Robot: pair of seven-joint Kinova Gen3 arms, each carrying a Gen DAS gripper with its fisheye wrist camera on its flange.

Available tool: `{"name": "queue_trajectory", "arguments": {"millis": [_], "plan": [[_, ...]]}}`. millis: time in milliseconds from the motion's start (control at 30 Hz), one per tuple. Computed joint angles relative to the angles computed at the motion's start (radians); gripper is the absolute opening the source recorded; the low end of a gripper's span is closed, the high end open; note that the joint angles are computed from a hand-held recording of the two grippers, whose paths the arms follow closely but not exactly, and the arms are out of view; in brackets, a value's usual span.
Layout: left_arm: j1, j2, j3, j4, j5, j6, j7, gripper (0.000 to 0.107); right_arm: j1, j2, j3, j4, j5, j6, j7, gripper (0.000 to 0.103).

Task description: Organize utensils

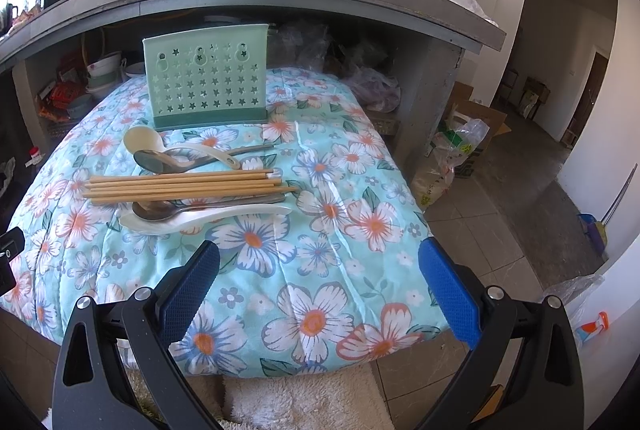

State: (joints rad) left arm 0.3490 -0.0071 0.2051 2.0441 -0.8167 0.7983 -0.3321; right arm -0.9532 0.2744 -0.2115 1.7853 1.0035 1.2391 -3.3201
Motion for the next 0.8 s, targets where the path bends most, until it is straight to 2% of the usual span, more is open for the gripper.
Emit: {"name": "queue_trajectory", "arguments": {"millis": [800], "plan": [[-0.01,-0.006,0.0,0.003,0.009,-0.008,-0.013,0.094,0.001,-0.001,-0.001,0.002,0.001,-0.001,-0.002,0.097]]}}
